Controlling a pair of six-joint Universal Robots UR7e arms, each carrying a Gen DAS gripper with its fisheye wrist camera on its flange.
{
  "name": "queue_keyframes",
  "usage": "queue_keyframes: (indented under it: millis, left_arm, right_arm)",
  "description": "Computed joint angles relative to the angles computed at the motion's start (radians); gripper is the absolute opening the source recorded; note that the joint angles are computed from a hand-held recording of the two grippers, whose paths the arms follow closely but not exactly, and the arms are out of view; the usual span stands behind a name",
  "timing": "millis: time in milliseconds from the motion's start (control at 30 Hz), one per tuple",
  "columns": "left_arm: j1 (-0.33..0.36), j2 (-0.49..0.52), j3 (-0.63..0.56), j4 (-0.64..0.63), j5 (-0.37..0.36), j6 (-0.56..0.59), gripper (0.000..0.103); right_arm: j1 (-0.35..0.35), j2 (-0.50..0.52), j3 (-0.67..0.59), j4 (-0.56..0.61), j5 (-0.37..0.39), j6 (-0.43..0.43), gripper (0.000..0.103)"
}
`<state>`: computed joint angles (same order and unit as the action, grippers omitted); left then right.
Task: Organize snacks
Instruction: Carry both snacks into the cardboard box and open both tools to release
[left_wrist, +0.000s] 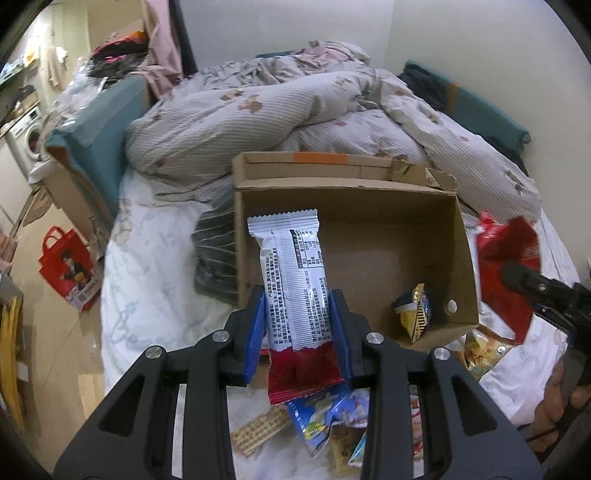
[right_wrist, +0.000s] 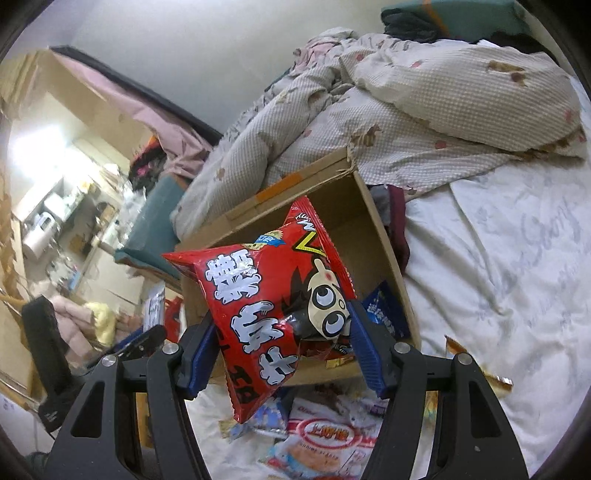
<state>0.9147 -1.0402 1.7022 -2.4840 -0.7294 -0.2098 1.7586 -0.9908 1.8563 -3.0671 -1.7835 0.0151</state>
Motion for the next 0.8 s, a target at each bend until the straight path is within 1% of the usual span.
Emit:
queue_keyframes:
  millis: [67, 167, 300, 467, 633, 700, 733, 767, 800]
  left_arm:
    - [0.01, 0.017, -0.004, -0.031, -0.018, 0.02, 0.03]
    - [0.02, 0.035, 0.002, -0.079, -0.017, 0.04, 0.03]
    - [0.044, 0.053, -0.015, -0.059, -0.052, 0.018, 0.03]
    - [0.055, 0.057, -0.015, -0.037, -0.074, -0.004, 0.03]
    - [0.057, 0.065, -0.019, -0.027, -0.066, -0.004, 0.03]
    - [0.058, 0.067, -0.022, -0.031, -0.058, -0.004, 0.03]
    - [0.06, 0.069, -0.026, -0.033, -0.056, -0.004, 0.03]
    - [0.06, 0.071, -0.027, -0.035, -0.053, -0.005, 0.03]
    - [0.061, 0.072, -0.027, -0.037, -0.052, -0.008, 0.03]
  right_arm:
    - [0.002, 0.024, -0.025, 0.024, -0.01, -0.014, 0.067]
    - [0.0, 0.05, -0.047, 0.049, -0.009, -0.014, 0.068]
    - [-0.005, 0.072, -0.067, 0.1, 0.005, -0.014, 0.068]
    - [-0.005, 0.091, -0.077, 0.117, 0.0, -0.019, 0.068]
    - [-0.008, 0.103, -0.089, 0.121, 0.004, 0.003, 0.069]
    - [-0.012, 0.106, -0.096, 0.131, 0.011, 0.019, 0.071]
    - [-0.014, 0.106, -0.097, 0.133, 0.016, 0.026, 0.074]
    - [-0.016, 0.106, -0.099, 0.138, 0.022, 0.037, 0.081]
    - [-0.02, 0.104, -0.1, 0.143, 0.031, 0.048, 0.085]
